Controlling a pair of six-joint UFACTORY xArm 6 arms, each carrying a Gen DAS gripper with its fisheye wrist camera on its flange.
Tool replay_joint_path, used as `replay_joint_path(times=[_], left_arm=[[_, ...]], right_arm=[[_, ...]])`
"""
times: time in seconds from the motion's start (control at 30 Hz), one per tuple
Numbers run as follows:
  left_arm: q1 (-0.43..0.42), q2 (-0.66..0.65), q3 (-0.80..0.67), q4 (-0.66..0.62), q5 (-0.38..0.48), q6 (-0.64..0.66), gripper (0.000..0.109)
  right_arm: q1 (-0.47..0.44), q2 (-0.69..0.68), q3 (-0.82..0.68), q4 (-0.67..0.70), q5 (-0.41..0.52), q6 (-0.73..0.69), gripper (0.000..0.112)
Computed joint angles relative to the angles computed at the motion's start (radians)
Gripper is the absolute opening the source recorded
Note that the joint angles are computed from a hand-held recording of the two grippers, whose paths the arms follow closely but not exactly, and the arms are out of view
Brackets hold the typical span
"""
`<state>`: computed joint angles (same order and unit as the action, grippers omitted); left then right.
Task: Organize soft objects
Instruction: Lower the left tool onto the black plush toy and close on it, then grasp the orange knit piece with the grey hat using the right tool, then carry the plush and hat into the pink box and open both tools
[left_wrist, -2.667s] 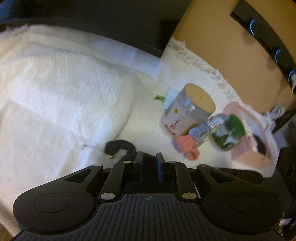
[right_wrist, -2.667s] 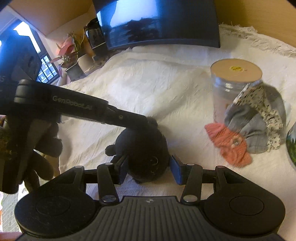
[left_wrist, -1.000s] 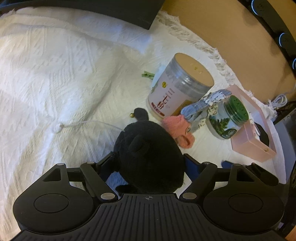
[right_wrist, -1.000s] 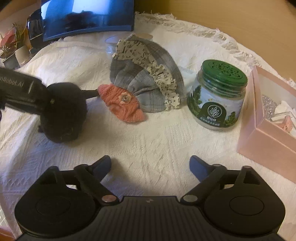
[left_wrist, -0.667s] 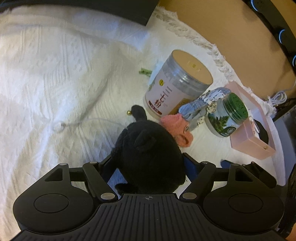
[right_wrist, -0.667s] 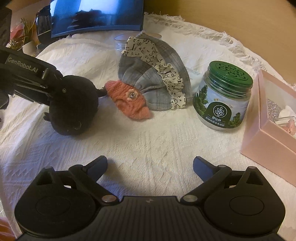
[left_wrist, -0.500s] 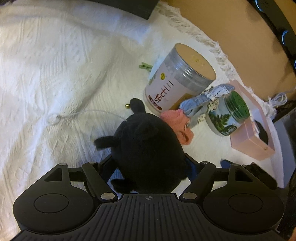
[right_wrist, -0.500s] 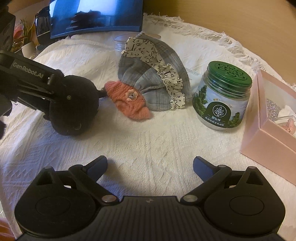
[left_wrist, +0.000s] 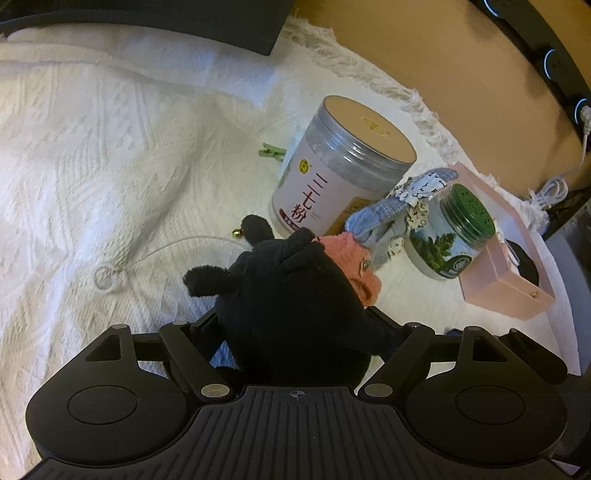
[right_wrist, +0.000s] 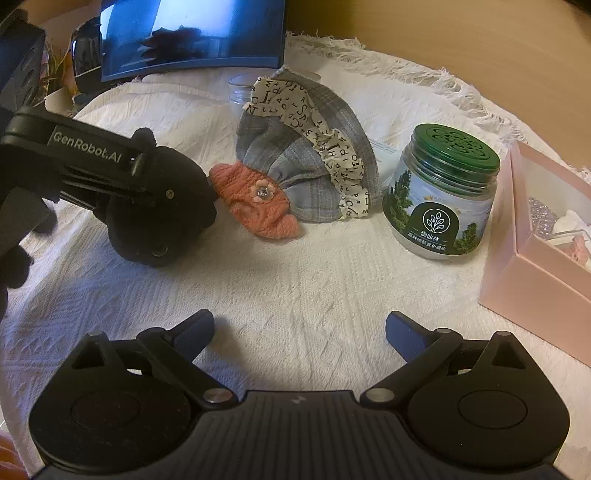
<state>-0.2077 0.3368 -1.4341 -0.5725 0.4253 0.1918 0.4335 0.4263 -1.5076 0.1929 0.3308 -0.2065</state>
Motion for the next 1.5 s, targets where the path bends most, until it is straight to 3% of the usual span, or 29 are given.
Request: replay_joint_path(times=[0.1, 0.23, 0.3, 0.37, 0.5, 0.57, 0.63, 0.67, 0.73, 0.8, 0.87, 0.93, 1.07, 1.27, 1.33, 1.4, 1.5], left_arm=[[-0.005, -0.007, 0.019, 0.019, -0.033, -0.032, 0.078], [0.013, -0.022, 0.024, -0.050, -0.012, -0.065, 0.074], [0.020, -0.049, 0.050, -0.119, -0.027, -0.049, 0.074], [0.019, -0.079, 0.082, -0.117, -0.070, -0.027, 0.074], [0.031, -0.141, 0.138, 0.102, -0.151, -0.150, 0.074], [0.050, -0.159, 0.145, 0.296, -0.158, -0.298, 0.074], [0.066, -0.167, 0.138, 0.360, -0.149, -0.331, 0.074], [0.072, -0.167, 0.133, 0.329, -0.146, -0.291, 0.074], [0.085, -0.170, 0.129, 0.314, -0.139, -0.256, 0.074], [0.104, -0.164, 0.116, 0.375, -0.126, -0.297, 0.074], [0.117, -0.161, 0.101, 0.400, -0.122, -0.309, 0.074], [0.127, -0.147, 0.062, 0.414, -0.123, -0.306, 0.074], [0.129, -0.082, -0.080, 0.354, -0.113, -0.212, 0.074], [0.074, 0.068, -0.402, 0.354, -0.041, -0.155, 0.074], [0.044, 0.122, -0.515, 0.336, -0.003, -0.104, 0.074], [0.004, 0.183, -0.641, 0.313, 0.053, -0.042, 0.074], [-0.041, 0.262, -0.791, 0.268, 0.130, 0.027, 0.074]], right_arm=[[0.000, -0.002, 0.000, -0.012, 0.004, 0.010, 0.098], [0.006, -0.006, -0.024, -0.081, 0.027, 0.021, 0.078], [0.010, -0.003, -0.035, -0.170, -0.015, 0.073, 0.078], [0.016, 0.020, -0.079, -0.143, -0.023, 0.055, 0.078], [0.032, 0.121, -0.241, -0.133, 0.017, 0.047, 0.077], [0.042, 0.184, -0.336, -0.116, 0.049, 0.031, 0.077], [0.048, 0.267, -0.463, -0.113, 0.115, 0.053, 0.074], [0.049, 0.306, -0.524, -0.123, 0.149, 0.074, 0.070], [0.049, 0.376, -0.641, -0.143, 0.232, 0.111, 0.044], [0.045, 0.433, -0.753, -0.184, 0.315, 0.154, 0.028], [0.034, 0.464, -0.852, -0.170, 0.411, 0.157, 0.021], [0.013, 0.457, -0.895, -0.110, 0.458, 0.130, 0.020], [-0.020, 0.390, -0.889, -0.108, 0.427, 0.089, 0.020], [-0.072, 0.444, -1.158, -0.113, 0.490, 0.089, 0.020], [-0.086, 0.386, -1.090, -0.142, 0.416, 0.092, 0.020], [-0.099, 0.278, -0.929, -0.182, 0.323, 0.110, 0.020], [-0.125, 0.191, -0.803, -0.260, 0.256, 0.166, 0.020]])
